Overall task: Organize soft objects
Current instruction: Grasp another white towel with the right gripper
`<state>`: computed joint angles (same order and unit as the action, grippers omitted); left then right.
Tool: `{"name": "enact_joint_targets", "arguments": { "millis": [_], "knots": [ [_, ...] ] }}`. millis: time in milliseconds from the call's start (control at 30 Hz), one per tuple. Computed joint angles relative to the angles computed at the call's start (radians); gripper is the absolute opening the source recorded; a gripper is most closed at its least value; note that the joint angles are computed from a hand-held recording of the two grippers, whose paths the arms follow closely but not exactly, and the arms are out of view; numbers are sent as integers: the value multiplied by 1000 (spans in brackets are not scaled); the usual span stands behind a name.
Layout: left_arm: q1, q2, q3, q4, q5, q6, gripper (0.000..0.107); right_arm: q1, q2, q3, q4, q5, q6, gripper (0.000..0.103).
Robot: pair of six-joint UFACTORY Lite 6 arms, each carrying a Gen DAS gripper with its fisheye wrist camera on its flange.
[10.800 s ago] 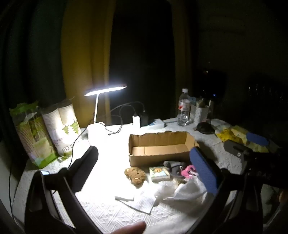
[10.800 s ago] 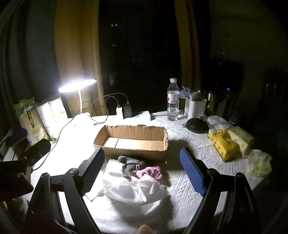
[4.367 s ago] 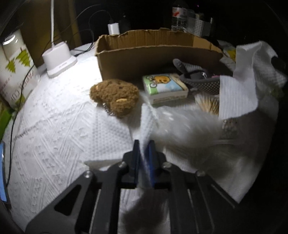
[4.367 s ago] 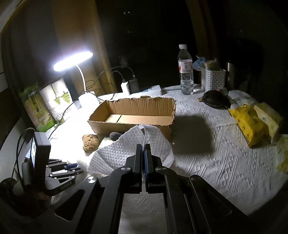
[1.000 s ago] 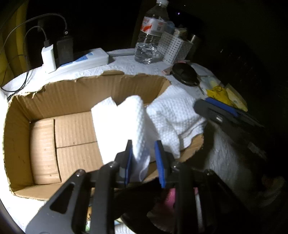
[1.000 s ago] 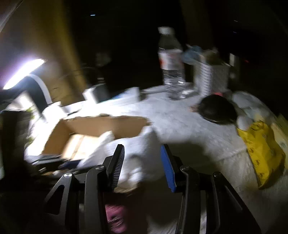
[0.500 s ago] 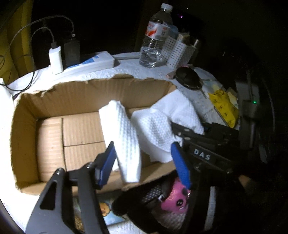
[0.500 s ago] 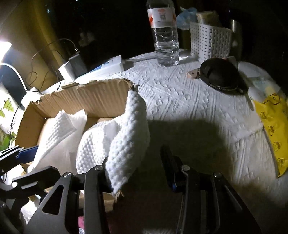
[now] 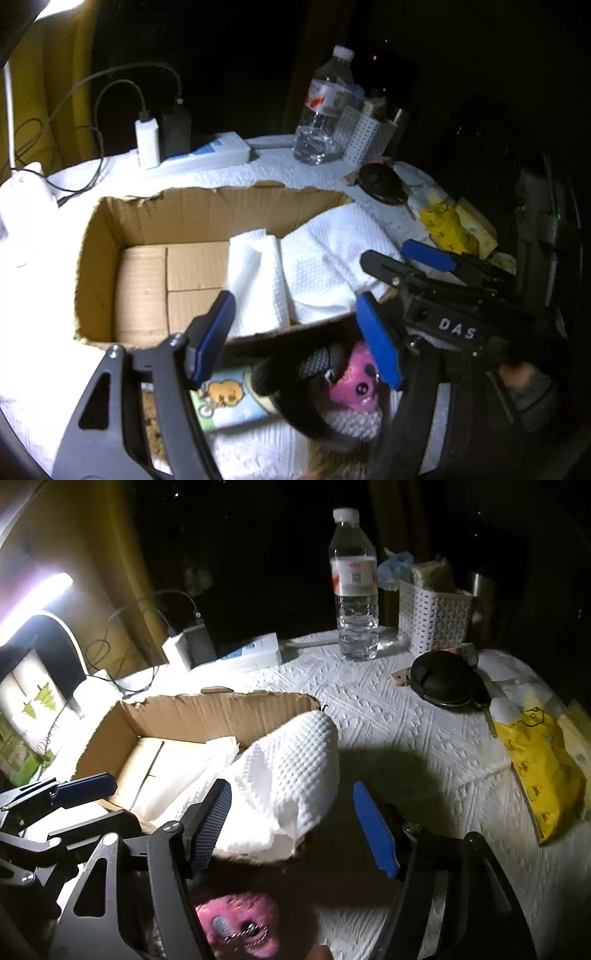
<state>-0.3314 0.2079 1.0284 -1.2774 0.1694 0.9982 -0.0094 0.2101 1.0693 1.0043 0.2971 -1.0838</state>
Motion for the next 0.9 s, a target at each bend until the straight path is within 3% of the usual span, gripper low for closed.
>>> {"name": "enact_joint_targets", "arguments": {
  "millis": [100, 133, 167, 200, 233, 333, 567, 733, 900],
  "knots": [
    [0, -66, -58, -38, -9, 36, 70, -18, -25, -30, 104, 5, -98, 71],
    [-2, -87, -76, -45, -14, 43, 70, -23, -18, -33, 146, -5, -137, 66],
    [-4, -103, -90, -47, -18, 43, 70, -28, -6, -29, 169, -4, -161, 58],
    [-5, -124, -109, -47, -24, 44, 70, -29, 15, -17, 153, -14, -144, 36],
    [-7, -140, -124, -37, -31, 32, 70, -33, 21, -17, 170, -27, -158, 23],
    [-2, -180, -168, -79, -39, 67, 70, -42, 16, -25, 230, -10, -234, 10],
    [26, -222, -230, -252, -45, 231, 70, -13, -56, -55, 265, -7, -291, 7],
    [60, -215, -248, -311, -22, 302, 70, 38, -99, -68, 281, -82, -317, 7],
    [85, -219, -264, -364, -2, 367, 70, 68, -41, -41, 112, -126, -160, 7]
  ]
}}
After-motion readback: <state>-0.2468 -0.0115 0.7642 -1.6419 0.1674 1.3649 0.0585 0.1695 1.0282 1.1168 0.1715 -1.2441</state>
